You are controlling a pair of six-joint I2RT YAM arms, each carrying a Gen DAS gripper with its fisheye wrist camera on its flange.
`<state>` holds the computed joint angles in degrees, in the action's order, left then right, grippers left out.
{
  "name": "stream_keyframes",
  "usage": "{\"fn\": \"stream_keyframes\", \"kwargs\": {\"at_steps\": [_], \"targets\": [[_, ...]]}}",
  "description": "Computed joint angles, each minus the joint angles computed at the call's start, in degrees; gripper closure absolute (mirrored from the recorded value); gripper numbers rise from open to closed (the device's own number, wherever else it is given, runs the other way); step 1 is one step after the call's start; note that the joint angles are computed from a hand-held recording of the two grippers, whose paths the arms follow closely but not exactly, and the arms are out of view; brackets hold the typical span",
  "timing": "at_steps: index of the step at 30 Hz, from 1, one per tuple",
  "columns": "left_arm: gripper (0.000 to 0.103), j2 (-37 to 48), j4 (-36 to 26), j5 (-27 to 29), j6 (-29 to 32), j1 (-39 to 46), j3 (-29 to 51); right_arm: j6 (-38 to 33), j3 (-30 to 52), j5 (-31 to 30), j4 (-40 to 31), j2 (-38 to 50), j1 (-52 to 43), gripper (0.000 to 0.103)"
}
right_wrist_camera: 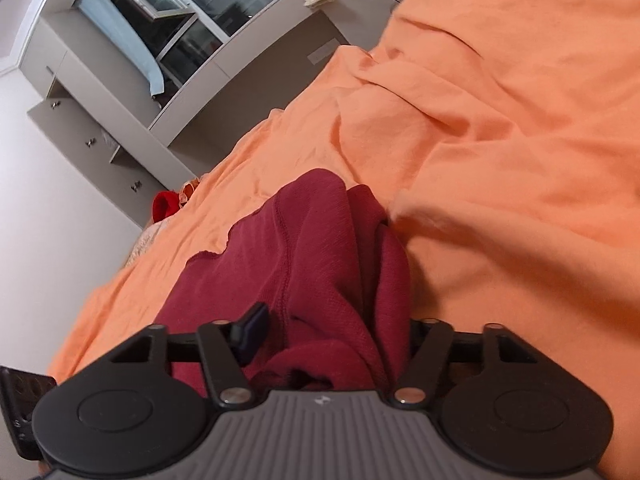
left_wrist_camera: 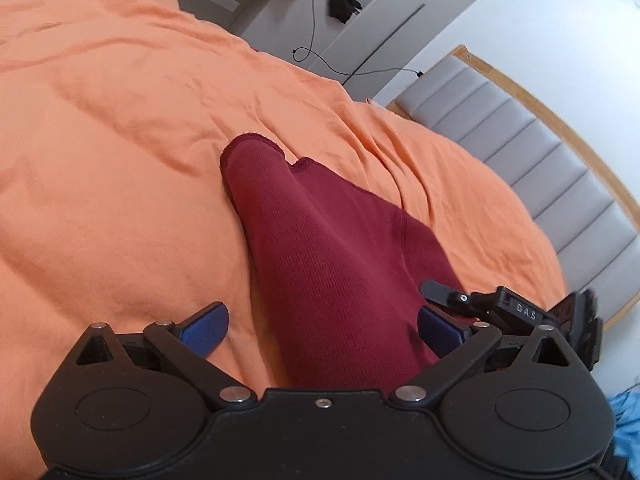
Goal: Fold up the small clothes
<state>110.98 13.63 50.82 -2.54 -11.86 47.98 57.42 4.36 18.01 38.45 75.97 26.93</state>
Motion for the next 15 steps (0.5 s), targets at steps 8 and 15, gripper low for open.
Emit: {"fn": "stream_keyframes", "kwargs": {"at_steps": [8,15], "targets": [[0.047,-1.63,3.07,-0.81,-0.63,-1.59,-2.39,1.04,-0.26,5.12,-1.6,-2.23,4.07,0.064],[0.074,-6.3,10.52,-5.36,0.05,-3.31,-7.58,-2.16,2.48,14.32,-7.61,-7.44,10.3,0.073]]}}
